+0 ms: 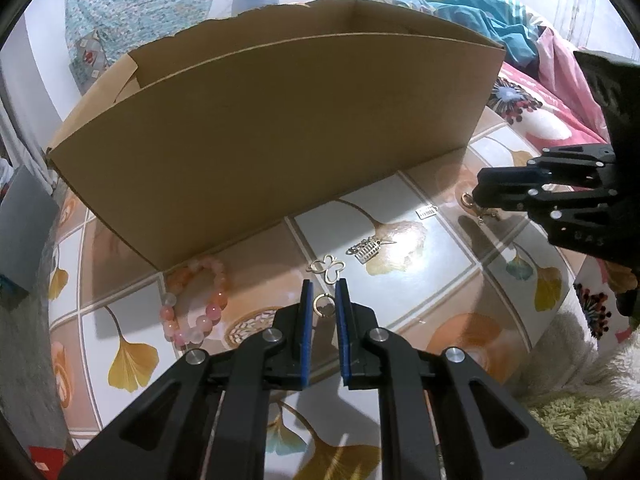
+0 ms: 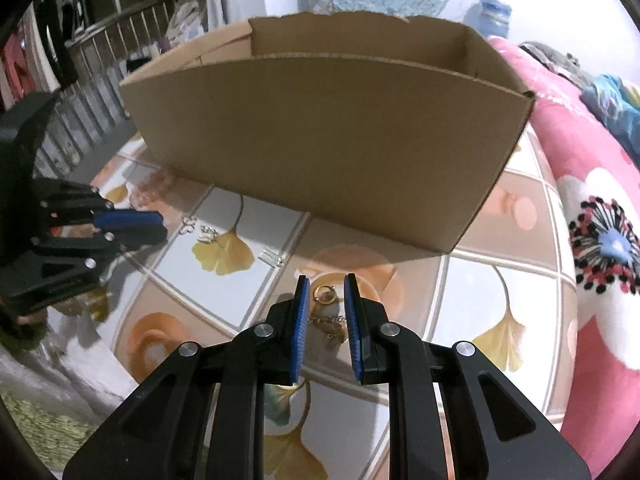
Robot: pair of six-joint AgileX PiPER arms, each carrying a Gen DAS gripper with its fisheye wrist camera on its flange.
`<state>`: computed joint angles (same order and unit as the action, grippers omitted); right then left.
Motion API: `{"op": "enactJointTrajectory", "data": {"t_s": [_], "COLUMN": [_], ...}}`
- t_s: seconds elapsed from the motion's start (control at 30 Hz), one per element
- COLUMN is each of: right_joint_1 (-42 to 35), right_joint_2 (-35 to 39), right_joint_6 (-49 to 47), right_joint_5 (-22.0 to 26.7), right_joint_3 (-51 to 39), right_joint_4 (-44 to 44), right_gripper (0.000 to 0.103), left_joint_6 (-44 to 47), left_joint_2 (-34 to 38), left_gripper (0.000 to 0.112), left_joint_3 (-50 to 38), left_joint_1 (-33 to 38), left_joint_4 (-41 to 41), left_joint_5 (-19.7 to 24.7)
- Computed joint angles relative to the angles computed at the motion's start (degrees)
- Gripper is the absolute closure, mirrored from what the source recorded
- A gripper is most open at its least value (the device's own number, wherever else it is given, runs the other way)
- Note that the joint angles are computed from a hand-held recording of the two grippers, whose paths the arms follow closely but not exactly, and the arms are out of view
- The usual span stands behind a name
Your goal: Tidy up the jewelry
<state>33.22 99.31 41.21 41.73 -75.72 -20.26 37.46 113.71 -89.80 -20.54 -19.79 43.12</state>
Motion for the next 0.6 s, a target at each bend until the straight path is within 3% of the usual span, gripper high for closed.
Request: {"op": "enactJointTrajectory", "data": {"t_s": [0.17, 0.23, 0.6], "right_joint_1": [0.07, 0.04, -0.93], "right_joint_2": [1.86, 2.08, 0.1], "right_joint_6": [-4.07, -4.75, -4.82], "right_joint_5": [2.05, 2.47, 0.53], "right_joint_3": [-1.66, -2.09, -0.22], "right_joint_4": [0.95, 0.97, 3.15], "right_gripper": [0.087, 0.094, 0.095], "left_joint_6": [0.02, 0.13, 1.05], "left_joint_2": [0.36, 0.35, -0.92], "left_gripper": [0.102, 0.102, 0.102], "left_joint_3": [-0.24, -0.2, 0.94], "left_joint_1": [0.11, 0.15, 0.67], "left_joint_4": [-0.17, -0.28, -1.46], "left_joint_5": [0.1, 0.06, -0.73]}}
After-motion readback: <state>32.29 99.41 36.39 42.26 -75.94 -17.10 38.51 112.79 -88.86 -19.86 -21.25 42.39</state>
